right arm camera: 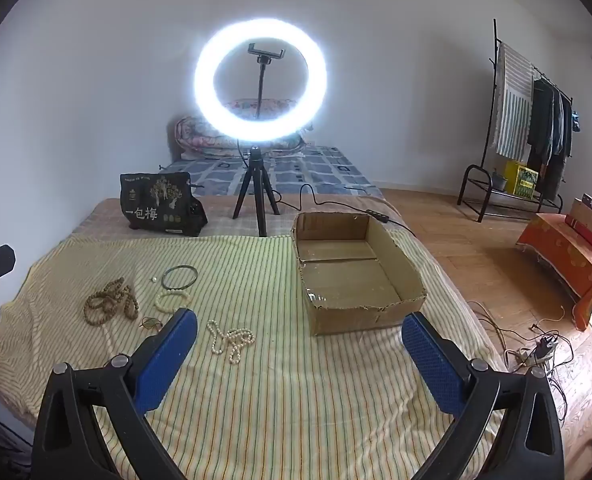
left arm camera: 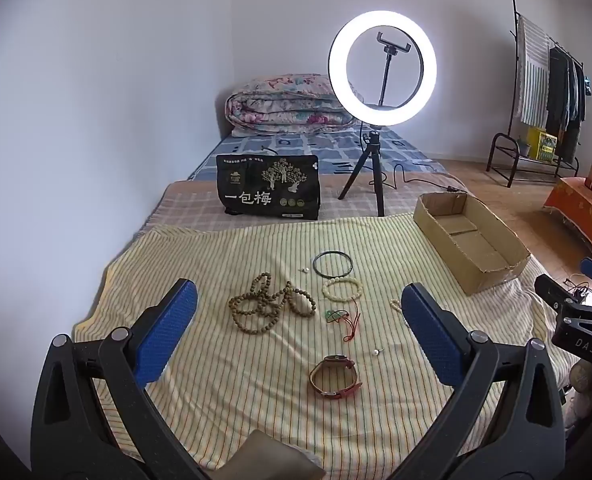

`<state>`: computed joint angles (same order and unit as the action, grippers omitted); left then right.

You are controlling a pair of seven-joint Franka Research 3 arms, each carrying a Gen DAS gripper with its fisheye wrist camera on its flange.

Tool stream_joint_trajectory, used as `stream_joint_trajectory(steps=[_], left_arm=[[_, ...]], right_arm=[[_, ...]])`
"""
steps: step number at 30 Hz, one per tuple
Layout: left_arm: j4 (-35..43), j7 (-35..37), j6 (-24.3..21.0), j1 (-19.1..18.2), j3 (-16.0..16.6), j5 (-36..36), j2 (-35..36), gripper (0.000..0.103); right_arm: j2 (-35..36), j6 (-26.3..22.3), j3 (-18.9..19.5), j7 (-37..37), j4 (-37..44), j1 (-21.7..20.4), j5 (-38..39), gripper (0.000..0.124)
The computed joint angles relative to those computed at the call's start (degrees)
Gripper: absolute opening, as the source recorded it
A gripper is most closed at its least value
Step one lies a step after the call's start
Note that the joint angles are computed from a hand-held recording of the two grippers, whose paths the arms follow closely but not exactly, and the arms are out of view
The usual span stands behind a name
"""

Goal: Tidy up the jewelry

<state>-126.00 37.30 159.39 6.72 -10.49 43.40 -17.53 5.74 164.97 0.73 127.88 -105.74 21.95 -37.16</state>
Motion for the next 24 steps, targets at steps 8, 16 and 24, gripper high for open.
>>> stream_joint_trajectory(steps=[8,16,24], left_arm=[[0.0,0.5,-0.3,0.0,0.3,-1.7,-0.2,0.103],[1.1,1.2,-0.6,-0.3,0.5,-2.1,0.4,0.103],[0.6,0.1,-0.6,-0.1,0.1,-0.9,-0.2,0.103]], right_arm=[[0.0,0.1,-0.2,1.1,0.0,0.0,-1.6,0.103],[-0.6,0.1,0.1,1.8,-0.4,-0.4,-2.2,0.103],[0.8,-0.6,-0.2,1.3,1.0,0.1,-1.2,0.103]])
